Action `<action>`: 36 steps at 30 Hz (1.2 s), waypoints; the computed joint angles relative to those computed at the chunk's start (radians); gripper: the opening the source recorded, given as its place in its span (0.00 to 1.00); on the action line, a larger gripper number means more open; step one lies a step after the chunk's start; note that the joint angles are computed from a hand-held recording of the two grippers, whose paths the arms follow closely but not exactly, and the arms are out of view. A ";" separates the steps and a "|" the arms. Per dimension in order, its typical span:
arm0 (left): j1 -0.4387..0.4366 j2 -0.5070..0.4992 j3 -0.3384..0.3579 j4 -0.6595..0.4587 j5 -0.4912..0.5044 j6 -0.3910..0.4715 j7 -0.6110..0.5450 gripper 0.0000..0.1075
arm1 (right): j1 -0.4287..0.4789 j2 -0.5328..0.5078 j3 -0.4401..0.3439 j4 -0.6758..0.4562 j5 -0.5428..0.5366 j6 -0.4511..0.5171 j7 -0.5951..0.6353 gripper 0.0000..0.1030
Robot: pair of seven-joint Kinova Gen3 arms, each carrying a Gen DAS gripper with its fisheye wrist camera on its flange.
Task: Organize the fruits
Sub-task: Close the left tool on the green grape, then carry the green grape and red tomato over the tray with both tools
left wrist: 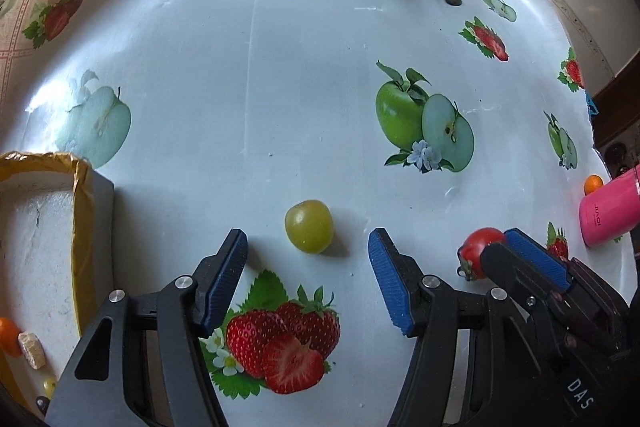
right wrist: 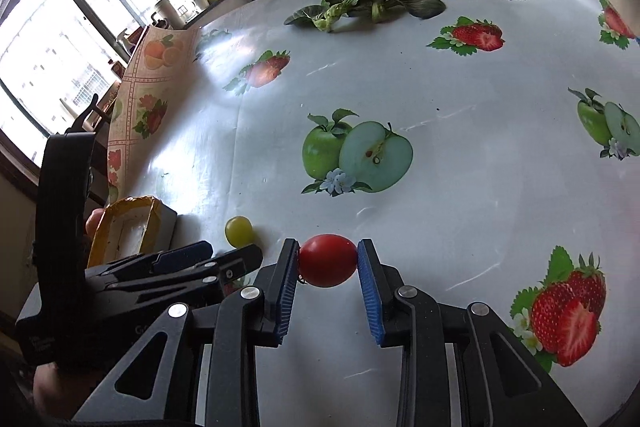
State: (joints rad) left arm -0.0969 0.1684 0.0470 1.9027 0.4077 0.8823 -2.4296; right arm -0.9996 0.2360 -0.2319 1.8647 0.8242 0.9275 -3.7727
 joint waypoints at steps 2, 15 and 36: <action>0.014 -0.008 0.009 0.019 -0.001 -0.052 -0.013 0.56 | 0.008 -0.005 -0.002 0.015 -0.012 -0.017 0.005 0.29; -0.068 -0.028 -0.020 0.022 0.088 0.071 -0.166 0.19 | -0.008 0.047 0.017 -0.034 -0.068 -0.006 0.113 0.31; -0.315 -0.151 -0.226 -0.028 0.159 0.390 -0.397 0.19 | -0.192 0.081 -0.025 -0.258 -0.003 0.203 0.060 0.31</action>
State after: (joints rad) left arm -0.4116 0.0178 -0.1788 1.8744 0.5670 1.2721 -2.8263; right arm -1.1915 0.3165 -0.2570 1.6069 0.8208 1.1309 -3.7125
